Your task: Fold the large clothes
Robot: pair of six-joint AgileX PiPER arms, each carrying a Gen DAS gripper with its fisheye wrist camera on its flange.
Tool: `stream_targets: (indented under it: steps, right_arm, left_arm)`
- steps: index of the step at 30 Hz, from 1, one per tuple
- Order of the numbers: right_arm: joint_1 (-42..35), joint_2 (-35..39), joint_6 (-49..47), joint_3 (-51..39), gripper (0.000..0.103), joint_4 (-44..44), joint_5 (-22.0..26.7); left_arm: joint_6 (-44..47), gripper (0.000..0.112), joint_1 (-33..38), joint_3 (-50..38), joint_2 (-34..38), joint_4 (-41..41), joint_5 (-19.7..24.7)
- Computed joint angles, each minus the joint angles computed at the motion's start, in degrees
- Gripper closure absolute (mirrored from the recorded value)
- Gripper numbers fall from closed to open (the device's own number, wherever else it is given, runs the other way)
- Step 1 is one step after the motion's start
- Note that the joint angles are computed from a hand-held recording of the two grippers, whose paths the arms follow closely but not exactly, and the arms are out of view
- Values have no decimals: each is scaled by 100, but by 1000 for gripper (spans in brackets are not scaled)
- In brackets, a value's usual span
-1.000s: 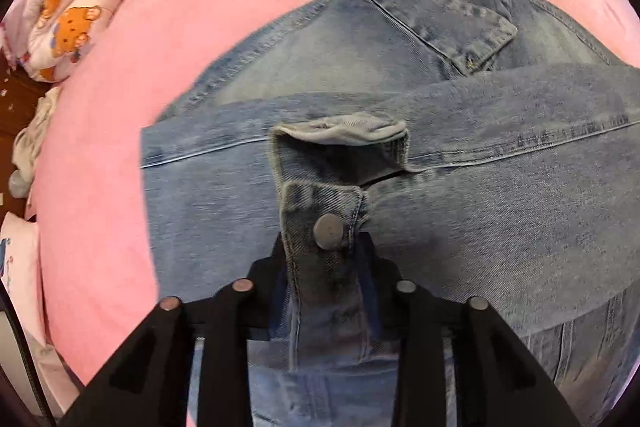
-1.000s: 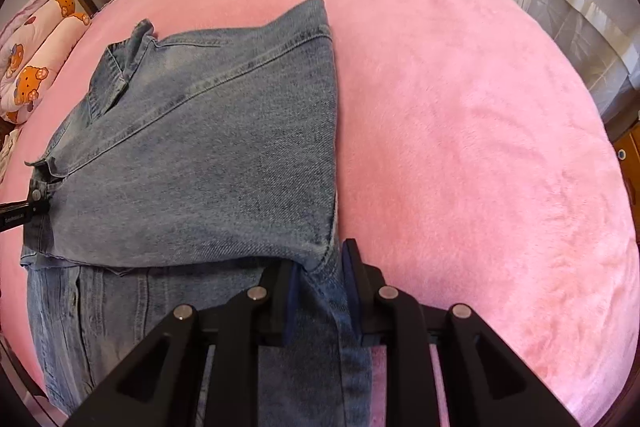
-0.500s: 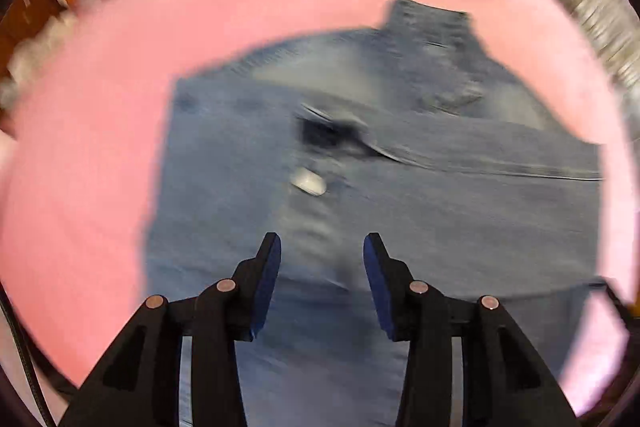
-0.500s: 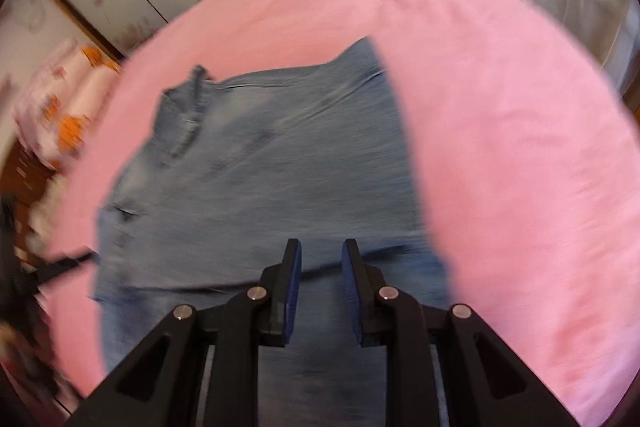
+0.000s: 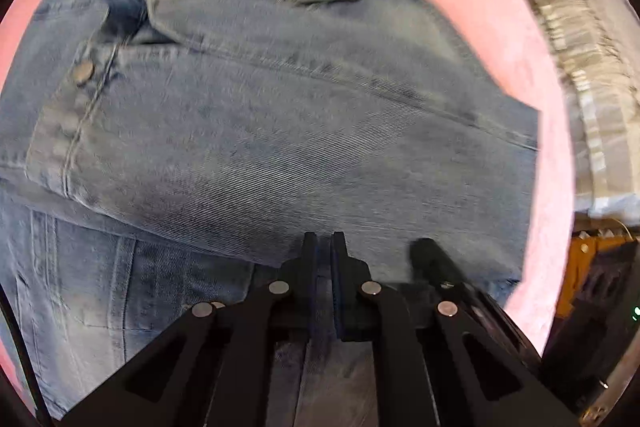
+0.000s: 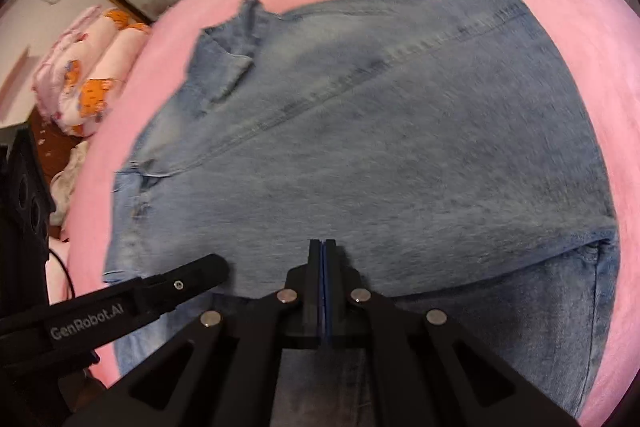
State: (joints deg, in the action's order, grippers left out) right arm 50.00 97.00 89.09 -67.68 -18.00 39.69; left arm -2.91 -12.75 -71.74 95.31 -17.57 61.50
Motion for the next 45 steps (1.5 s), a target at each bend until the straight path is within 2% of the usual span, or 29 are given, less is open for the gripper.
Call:
stream_targets:
  steps: [3,4,5,7,8,11,13,16,19,20,21,22,25,27,30,31,33,36,40,42,43,45]
  right_arm:
    - [-71,-218,269,347,103,-113,109]
    - [-83,-291,311,392,103,-176,340]
    - [-102,-371,278,435,103,-217,698]
    - [-165,-742,424,800,103,-326,1119]
    - [-197,-905,459,946,103,-325,1200]
    - [-311,-1457,519,1428,103,-330,1428]
    - [-290,-1598,429,1438,103,-414,1799]
    - [-329,-1571,170,1356,103,-311,1900]
    - [-213,-1185,-118,836,103,-346,2396]
    - [-263,-1145,-233,708,103,-348,2416]
    - [-302,-1164,-284,658,103,-330,2269]
    - [-369,-1283,-279,690,103,-255,1894]
    - [-610,-1409,-471,787,103,10,761]
    - [-722,-1204,-774,662,103,163,305]
    - [-1010,-727,-1570,424,103,782,-330]
    - [-1176,-554,-1903,425,103,1180,-743]
    - [-1411,-267,-2519,391,103,1949,-1257]
    - [-1686,228,-3444,20,103,2816,-1412]
    - [-2018,1038,-4514,-1004,103,3330,-1012]
    - [-2115,1273,-4730,-1293,103,3422,-802]
    - [-2161,1285,-4823,-1282,103,3474,-851]
    - [-2228,1345,-4565,-1392,103,3089,-773]
  left_arm:
    - [-130,108,64,132,67,139,-237]
    - [-186,108,61,155,57,267,-296]
    - [-275,108,40,153,25,624,-363]
    - [-480,108,-41,157,-6,1548,-480]
    - [-512,108,26,178,-2,1812,-526]
    - [-335,108,428,180,31,1897,-552]
    - [-242,109,591,185,3,2012,-567]
    - [-190,110,706,203,-29,1865,-566]
    - [-711,110,357,242,-39,2344,-587]
    - [-923,110,184,217,-58,2533,-552]
    - [-977,110,90,54,-38,2585,-423]
    - [-921,110,46,-55,-26,2506,-364]
    - [-691,110,-90,-245,-80,1812,-217]
    - [-410,109,-155,-354,-80,1276,-205]
    - [-199,109,-287,-532,92,648,-281]
    - [-52,108,-208,-634,220,325,-264]
    - [86,108,-207,-918,557,-104,-279]
    - [205,108,-157,-1302,951,-269,-415]
    - [-112,108,-167,-2349,1841,-305,-224]
    - [-447,108,-227,-2914,2303,-146,-118]
    - [-605,108,-261,-3158,2503,-101,-133]
    - [-787,108,-270,-3477,2714,-56,-88]
